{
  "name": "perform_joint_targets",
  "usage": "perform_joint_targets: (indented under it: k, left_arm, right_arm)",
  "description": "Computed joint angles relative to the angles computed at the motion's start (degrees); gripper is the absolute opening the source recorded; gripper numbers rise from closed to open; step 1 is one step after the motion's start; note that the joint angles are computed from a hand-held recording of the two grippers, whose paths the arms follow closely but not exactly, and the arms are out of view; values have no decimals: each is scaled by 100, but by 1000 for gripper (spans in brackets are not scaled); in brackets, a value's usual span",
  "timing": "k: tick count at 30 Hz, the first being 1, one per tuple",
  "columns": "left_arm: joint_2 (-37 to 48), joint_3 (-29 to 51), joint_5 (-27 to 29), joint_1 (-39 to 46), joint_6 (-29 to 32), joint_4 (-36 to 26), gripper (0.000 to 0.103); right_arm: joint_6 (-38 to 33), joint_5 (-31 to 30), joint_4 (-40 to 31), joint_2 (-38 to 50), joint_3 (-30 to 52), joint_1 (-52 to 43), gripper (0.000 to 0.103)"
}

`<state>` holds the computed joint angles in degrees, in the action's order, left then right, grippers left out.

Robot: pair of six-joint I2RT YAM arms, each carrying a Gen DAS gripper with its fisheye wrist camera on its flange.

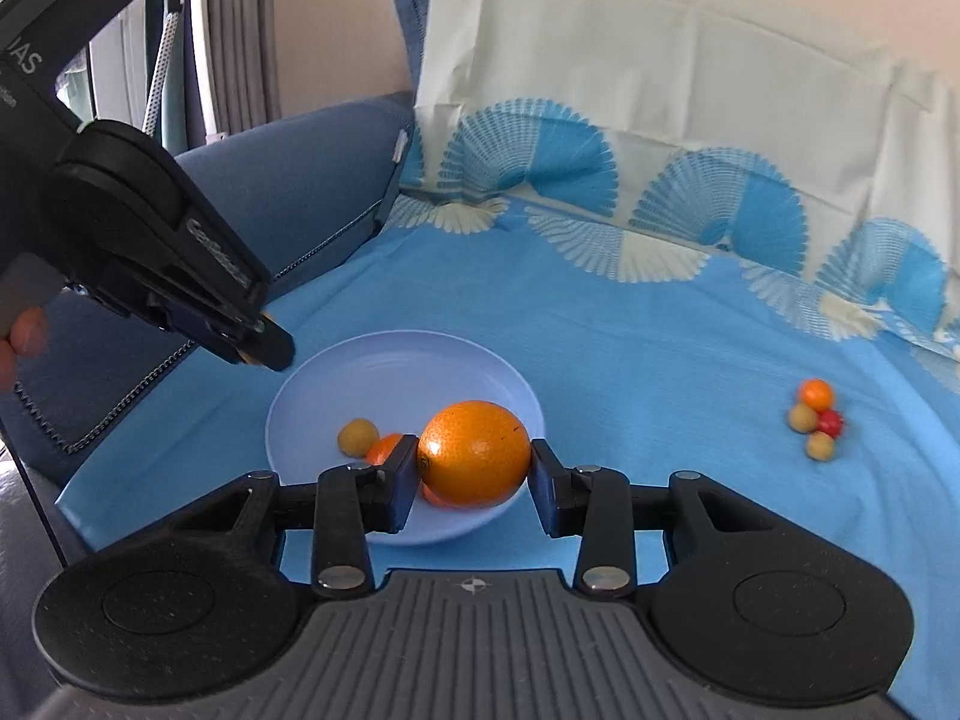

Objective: Organize fruits
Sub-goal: 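Open the left tool over the plate while the right tool releases the orange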

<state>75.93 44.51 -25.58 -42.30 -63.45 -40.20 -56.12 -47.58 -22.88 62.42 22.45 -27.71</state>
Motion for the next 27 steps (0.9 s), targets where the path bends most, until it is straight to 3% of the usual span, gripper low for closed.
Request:
perform_joint_targets:
  k: [5,9,10,12,13,14,15,17,20,27]
  left_arm:
    - [567,-40,318,691,672,656,26]
    - [1062,50,373,1028,1130,1062,29]
    - [1129,68,303,1043,1232,1155,35]
    - [1115,76,158,1023,1326,1253,89]
    - [1004,20,-24,947,1255,1297,97]
    - [874,-35,-258,827,1141,1292,103]
    - [783,-22,-444,696,1042,1174,103]
    - [684,123,-585,433,785,643,103]
    - [429,233,-791,-233,-131,-294,103]
    - [522,882,-932,-2497,-3415,-2979,103]
  right_arm:
    - [1190,702,1693,789,-156,1178,40]
    - [1691,1139,2562,1533,-67,1803,41]
    - [1710,1184,2607,1723,30,1915,41]
    - [1689,1145,2645,1948,161,2027,45]
    - [1633,1100,2670,1976,177,2031,58]
    - [1581,1065,2654,1935,176,2022,63]
    - [1550,1019,2646,1846,154,1977,71]
    - [1444,955,2338,1516,114,1782,80]
    - [1060,766,1183,897,191,1195,88]
    - [-1079,-109,-2018,-511,441,-1133,97]
